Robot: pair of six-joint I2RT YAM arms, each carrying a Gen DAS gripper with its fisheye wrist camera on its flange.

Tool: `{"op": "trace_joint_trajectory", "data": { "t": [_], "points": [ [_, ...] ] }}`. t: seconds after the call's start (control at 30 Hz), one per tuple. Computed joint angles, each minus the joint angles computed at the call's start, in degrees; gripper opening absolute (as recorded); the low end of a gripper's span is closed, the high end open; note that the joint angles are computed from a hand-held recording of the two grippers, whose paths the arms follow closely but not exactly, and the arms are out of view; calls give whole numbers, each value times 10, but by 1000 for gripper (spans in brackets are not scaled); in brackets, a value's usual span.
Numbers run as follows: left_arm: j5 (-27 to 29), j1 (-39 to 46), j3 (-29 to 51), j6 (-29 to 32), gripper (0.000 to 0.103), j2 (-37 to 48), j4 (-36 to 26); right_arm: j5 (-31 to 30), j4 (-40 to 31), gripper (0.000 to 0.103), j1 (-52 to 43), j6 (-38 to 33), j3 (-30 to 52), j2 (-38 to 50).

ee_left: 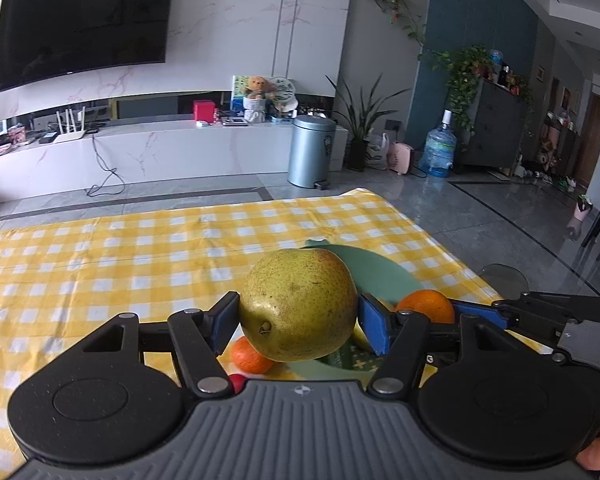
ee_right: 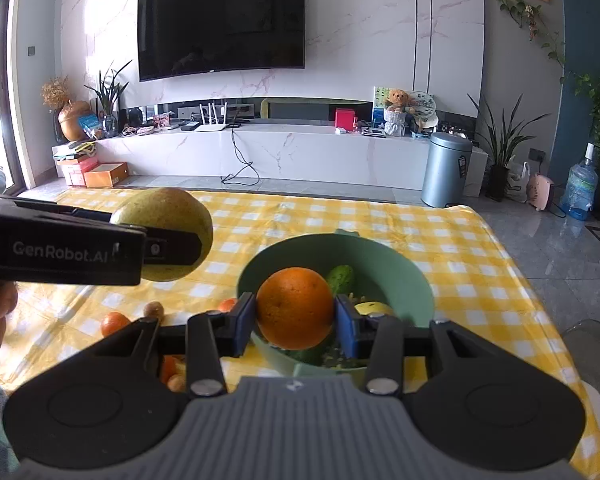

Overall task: Organize fruits
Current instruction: 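Carry the pear and orange over the colander with both tools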

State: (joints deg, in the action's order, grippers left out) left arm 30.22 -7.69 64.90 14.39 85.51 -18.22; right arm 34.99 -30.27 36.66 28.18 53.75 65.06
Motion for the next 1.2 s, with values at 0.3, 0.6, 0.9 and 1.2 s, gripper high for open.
{"op": "trace_joint_trajectory", "data": {
  "t": [0.3, 0.6, 0.9, 1.2],
  "points": [
    [-27, -52, 92, -13, 73, 82, -62, -67, -13, 40, -97, -97, 23, 19],
    [-61, -78, 153, 12, 73, 154, -113, -150, -18, 40, -184, -154, 47, 80],
    [-85, -93, 220, 27, 73, 219, -174, -203, -36, 40, -225, -183, 94, 155],
    [-96, -101, 251, 28, 73, 253, -205, -223, -49, 40, -241, -199, 100, 178]
  ]
}}
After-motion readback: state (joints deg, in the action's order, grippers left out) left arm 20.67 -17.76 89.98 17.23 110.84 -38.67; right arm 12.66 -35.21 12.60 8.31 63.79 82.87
